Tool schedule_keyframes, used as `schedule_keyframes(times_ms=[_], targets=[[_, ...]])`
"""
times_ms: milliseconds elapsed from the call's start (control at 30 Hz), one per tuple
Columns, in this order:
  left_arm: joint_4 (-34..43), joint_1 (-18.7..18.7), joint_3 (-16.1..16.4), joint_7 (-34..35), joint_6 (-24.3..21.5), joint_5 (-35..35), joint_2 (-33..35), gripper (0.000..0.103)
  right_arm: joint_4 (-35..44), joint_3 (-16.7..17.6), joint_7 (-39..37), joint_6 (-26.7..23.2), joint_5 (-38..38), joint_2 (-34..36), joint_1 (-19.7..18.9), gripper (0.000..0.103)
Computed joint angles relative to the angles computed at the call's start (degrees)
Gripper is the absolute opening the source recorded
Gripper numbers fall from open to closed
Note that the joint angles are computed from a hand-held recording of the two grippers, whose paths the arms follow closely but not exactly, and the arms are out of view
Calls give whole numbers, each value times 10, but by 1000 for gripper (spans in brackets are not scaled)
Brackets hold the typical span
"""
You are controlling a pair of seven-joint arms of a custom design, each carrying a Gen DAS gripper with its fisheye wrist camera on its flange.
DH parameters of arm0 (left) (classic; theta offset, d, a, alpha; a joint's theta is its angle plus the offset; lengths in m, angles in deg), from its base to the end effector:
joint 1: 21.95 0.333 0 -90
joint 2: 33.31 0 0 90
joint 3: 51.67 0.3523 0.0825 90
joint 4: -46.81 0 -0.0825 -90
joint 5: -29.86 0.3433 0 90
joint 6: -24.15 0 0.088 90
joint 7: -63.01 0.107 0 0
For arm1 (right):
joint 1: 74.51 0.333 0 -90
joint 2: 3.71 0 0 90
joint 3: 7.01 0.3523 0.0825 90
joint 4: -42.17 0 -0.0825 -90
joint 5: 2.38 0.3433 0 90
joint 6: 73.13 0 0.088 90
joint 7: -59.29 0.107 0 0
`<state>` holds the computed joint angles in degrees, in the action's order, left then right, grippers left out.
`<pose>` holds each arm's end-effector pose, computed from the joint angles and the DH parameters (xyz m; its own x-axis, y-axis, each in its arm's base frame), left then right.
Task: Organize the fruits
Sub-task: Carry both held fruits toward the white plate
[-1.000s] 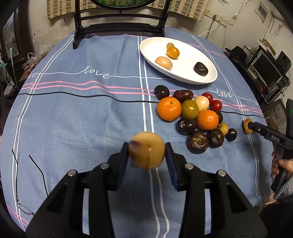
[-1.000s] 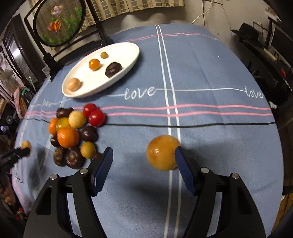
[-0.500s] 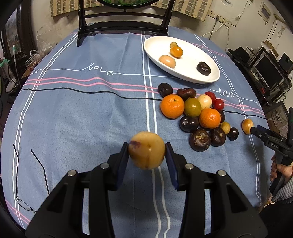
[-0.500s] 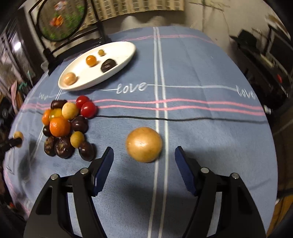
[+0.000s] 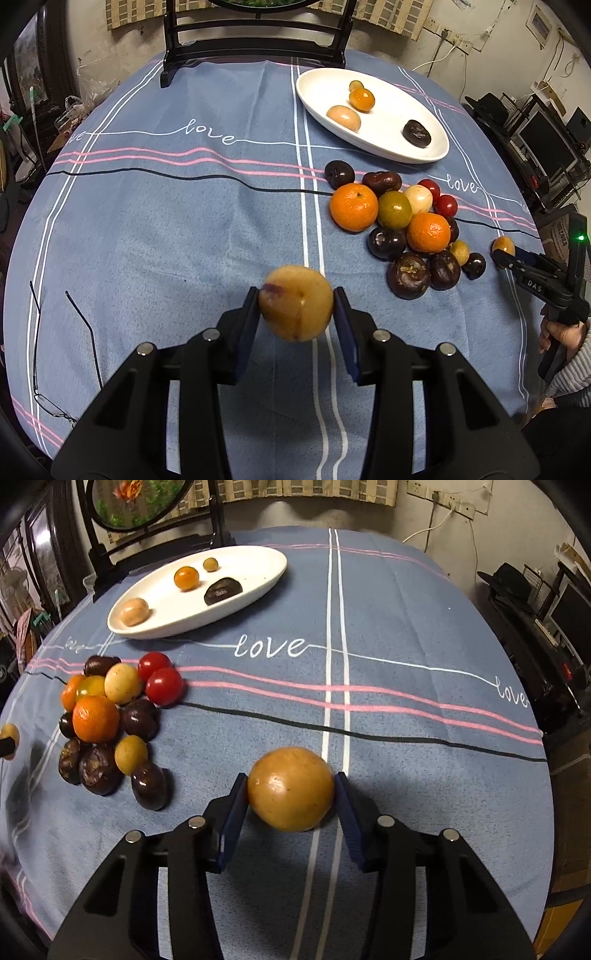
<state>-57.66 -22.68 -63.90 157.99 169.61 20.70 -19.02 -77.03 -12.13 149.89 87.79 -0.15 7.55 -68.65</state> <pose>0.6204 -0.1273 0.5081 -0.2168 -0.9642 0.1527 -0.8827 0.1268 -0.4524 0.5944 0.0089 0.4552 -0.0196 -0.9997 -0.0175 -0.8613 0.0258 -0.5075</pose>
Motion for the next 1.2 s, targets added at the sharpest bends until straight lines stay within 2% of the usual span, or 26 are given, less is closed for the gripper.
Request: schedule_keyframes(times_ms=[167,267,533,800,1200], targets=[[-2,1,0,0,3,-2,-2,40,-7,4,-8,6,13,-1,-3,46],[-5,4,-2,4,7,-11,-3,40,-8,15,-31,2,50,-4,-14,45],[-10,1,3,-2,20,3,-11,40,-29,27,-59,8,103,-35,-16,45],[-53,5,13,-23,45,0,-44,40,-6,51,-138,-11,186,-47,-14,45],[-95,3,24,-41,59,-1,-75,40,17,60,-221,-32,268,-58,2,45]])
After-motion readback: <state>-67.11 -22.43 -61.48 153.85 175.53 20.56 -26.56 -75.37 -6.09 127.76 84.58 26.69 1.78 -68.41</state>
